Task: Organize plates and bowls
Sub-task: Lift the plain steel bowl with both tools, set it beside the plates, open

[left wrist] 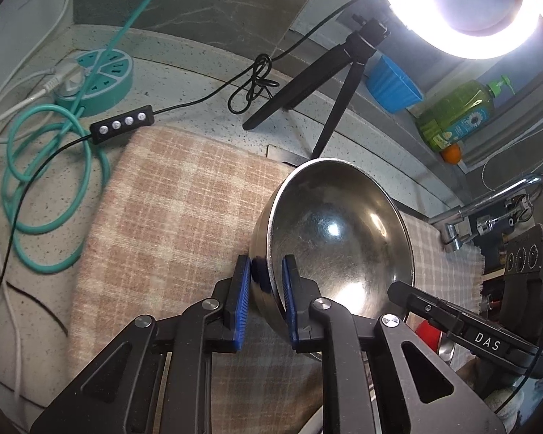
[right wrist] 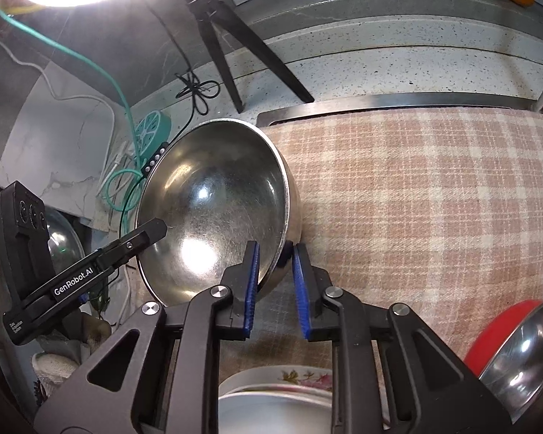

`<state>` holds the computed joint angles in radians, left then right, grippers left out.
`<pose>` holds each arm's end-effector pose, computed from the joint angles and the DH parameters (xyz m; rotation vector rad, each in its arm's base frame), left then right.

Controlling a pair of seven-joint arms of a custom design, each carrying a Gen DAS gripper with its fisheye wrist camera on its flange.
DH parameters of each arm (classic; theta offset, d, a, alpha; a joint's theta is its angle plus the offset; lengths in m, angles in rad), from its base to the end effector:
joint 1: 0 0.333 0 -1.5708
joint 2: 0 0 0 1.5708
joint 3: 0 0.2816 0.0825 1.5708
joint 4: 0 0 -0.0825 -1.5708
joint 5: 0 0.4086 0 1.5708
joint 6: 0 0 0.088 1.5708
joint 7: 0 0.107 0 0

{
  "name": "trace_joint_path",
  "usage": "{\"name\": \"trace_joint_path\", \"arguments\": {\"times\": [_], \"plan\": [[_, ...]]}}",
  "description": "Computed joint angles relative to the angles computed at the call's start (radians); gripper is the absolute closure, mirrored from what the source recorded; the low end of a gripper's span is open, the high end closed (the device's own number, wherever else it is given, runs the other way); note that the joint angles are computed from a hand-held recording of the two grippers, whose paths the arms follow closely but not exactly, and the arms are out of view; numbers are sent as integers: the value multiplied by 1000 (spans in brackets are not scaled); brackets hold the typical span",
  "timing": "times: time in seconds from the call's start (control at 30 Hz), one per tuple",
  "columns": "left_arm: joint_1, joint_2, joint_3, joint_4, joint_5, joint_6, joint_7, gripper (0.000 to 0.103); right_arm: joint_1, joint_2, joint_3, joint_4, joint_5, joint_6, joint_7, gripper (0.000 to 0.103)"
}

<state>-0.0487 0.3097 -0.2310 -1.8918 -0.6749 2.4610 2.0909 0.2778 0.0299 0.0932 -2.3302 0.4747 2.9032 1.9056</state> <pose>0.6319 -0.1741 0.3257 1.7011 -2.3051 0.8643 0.5348 0.1785 0.3292 -1.4204 2.1337 -0.0101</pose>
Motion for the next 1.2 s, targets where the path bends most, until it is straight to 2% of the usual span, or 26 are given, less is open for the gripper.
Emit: {"name": "trace_joint_path", "arguments": {"times": [0.4,0.8,1.2], "plan": [[32,-207,52,-217,-106,0,85,88,87,-40,27,-19,198,-31,-166,84],[35,-334,116,-383,-118,-11,103,88,147,-38,44,-33,185,-46,-174,84],[42,-358,138,-441,-101,-19,93,88,160,-24,56,-26,156,-67,-163,83]]}}
